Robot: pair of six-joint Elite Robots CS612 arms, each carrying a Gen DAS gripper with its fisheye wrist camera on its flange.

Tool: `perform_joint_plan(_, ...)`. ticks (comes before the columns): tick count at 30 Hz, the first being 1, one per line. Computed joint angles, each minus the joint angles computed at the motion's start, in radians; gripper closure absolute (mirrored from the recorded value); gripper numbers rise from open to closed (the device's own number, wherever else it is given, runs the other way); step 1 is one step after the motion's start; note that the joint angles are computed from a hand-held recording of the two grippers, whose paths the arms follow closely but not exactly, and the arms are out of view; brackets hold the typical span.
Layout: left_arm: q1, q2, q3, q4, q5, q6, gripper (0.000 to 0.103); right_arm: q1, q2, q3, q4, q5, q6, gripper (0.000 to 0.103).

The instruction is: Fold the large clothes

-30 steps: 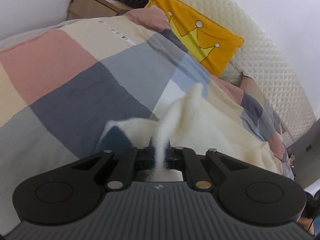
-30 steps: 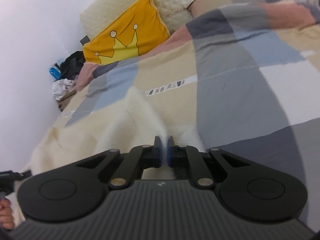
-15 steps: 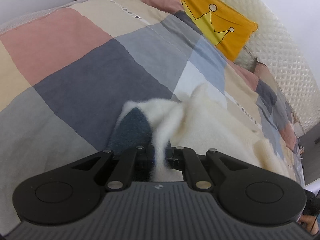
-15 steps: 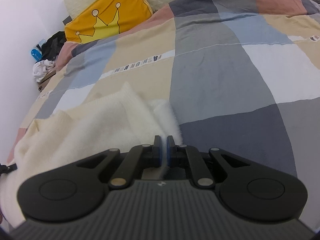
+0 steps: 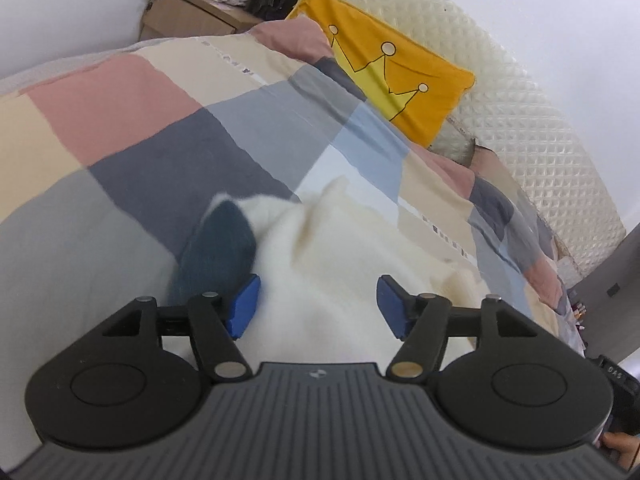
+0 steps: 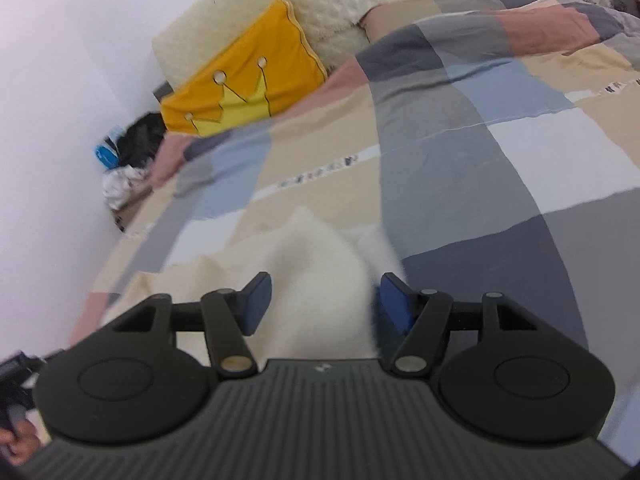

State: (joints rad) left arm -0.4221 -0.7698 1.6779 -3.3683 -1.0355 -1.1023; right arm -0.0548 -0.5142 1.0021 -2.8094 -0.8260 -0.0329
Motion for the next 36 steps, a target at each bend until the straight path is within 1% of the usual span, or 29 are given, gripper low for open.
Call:
perform_joint_plan(2, -0.017, -0.012, 0.012, 0.014, 0.027, -0.012, 0.033, -0.005, -0.027, 0.053, -0.041, 0.033, 0.027, 0.039)
perform_joint_plan(4, -0.037, -0.027, 0.027, 0.032, 0.066, -0.024, 0.033, -0.007, -0.056, 0.108, -0.089, 0.034, 0.037, 0.039)
perform_joint_plan(6, -0.055, -0.034, 0.053, -0.011, 0.081, -0.054, 0.032, -0.009, -0.083, 0.159, -0.115, 0.041, 0.033, 0.039)
perform_joint_plan(8, -0.071, -0.042, 0.08, -0.043, 0.084, -0.109, 0.032, -0.014, -0.106, 0.206, -0.142, 0.046, 0.051, 0.039)
perform_joint_plan(10, -0.091, -0.044, 0.103, -0.061, 0.104, -0.173, 0.028, -0.02, -0.123, 0.245, -0.16, 0.051, 0.094, 0.039)
perform_joint_plan(11, -0.097, -0.041, 0.111, -0.079, 0.097, -0.195, 0.024, -0.023, -0.129, 0.259, -0.16, 0.059, 0.119, 0.038)
perform_joint_plan(12, -0.102, -0.037, 0.118, -0.094, 0.082, -0.222, 0.022, -0.028, -0.134, 0.274, -0.153, 0.068, 0.153, 0.035)
perform_joint_plan(14, -0.111, -0.022, 0.125, -0.128, 0.05, -0.283, 0.021, -0.036, -0.137, 0.296, -0.145, 0.097, 0.219, 0.021)
perform_joint_plan(15, -0.114, -0.012, 0.126, -0.137, 0.034, -0.329, 0.02, -0.04, -0.136, 0.303, -0.139, 0.113, 0.257, 0.018)
perform_joint_plan(16, -0.114, -0.003, 0.124, -0.143, 0.012, -0.368, 0.018, -0.043, -0.133, 0.306, -0.125, 0.128, 0.294, 0.017)
perform_joint_plan(18, -0.103, 0.025, 0.112, -0.181, -0.051, -0.446, 0.017, -0.049, -0.118, 0.301, -0.089, 0.179, 0.386, 0.017)
perform_joint_plan(19, -0.099, 0.04, 0.107, -0.202, -0.066, -0.484, 0.017, -0.051, -0.11, 0.296, -0.08, 0.199, 0.437, 0.017)
perform_joint_plan(21, -0.093, 0.066, 0.098, -0.236, -0.078, -0.56, 0.017, -0.053, -0.092, 0.287, -0.1, 0.213, 0.546, 0.017)
perform_joint_plan(23, -0.09, 0.088, 0.09, -0.282, -0.065, -0.605, 0.017, -0.053, -0.077, 0.277, -0.117, 0.211, 0.638, 0.017)
perform_joint_plan(25, -0.093, 0.102, 0.088, -0.324, -0.038, -0.635, 0.017, -0.052, -0.059, 0.269, -0.15, 0.201, 0.737, 0.018)
perform_joint_plan(26, -0.092, 0.109, 0.085, -0.339, -0.032, -0.65, 0.017, -0.051, -0.052, 0.264, -0.16, 0.196, 0.766, 0.018)
perform_joint_plan(27, -0.091, 0.115, 0.081, -0.347, -0.032, -0.663, 0.018, -0.049, -0.047, 0.261, -0.166, 0.188, 0.787, 0.018)
perform_joint_plan(29, -0.088, 0.12, 0.072, -0.341, -0.037, -0.655, 0.018, -0.043, -0.038, 0.254, -0.172, 0.166, 0.821, 0.018)
perform_joint_plan(30, -0.089, 0.12, 0.068, -0.335, -0.029, -0.649, 0.018, -0.041, -0.032, 0.249, -0.181, 0.164, 0.835, 0.018)
perform_joint_plan(32, -0.093, 0.119, 0.062, -0.314, -0.009, -0.629, 0.02, -0.037, -0.02, 0.235, -0.187, 0.182, 0.832, 0.018)
perform_joint_plan(33, -0.092, 0.118, 0.058, -0.299, -0.006, -0.618, 0.025, -0.035, -0.019, 0.233, -0.182, 0.186, 0.817, 0.018)
perform_joint_plan(34, -0.092, 0.116, 0.053, -0.273, -0.001, -0.611, 0.028, -0.033, -0.022, 0.237, -0.177, 0.174, 0.798, 0.018)
perform_joint_plan(35, -0.09, 0.114, 0.053, -0.262, 0.0, -0.608, 0.035, -0.03, -0.023, 0.237, -0.179, 0.163, 0.789, 0.02)
perform_joint_plan(36, -0.088, 0.114, 0.05, -0.256, 0.002, -0.608, 0.044, -0.031, -0.021, 0.234, -0.179, 0.161, 0.785, 0.024)
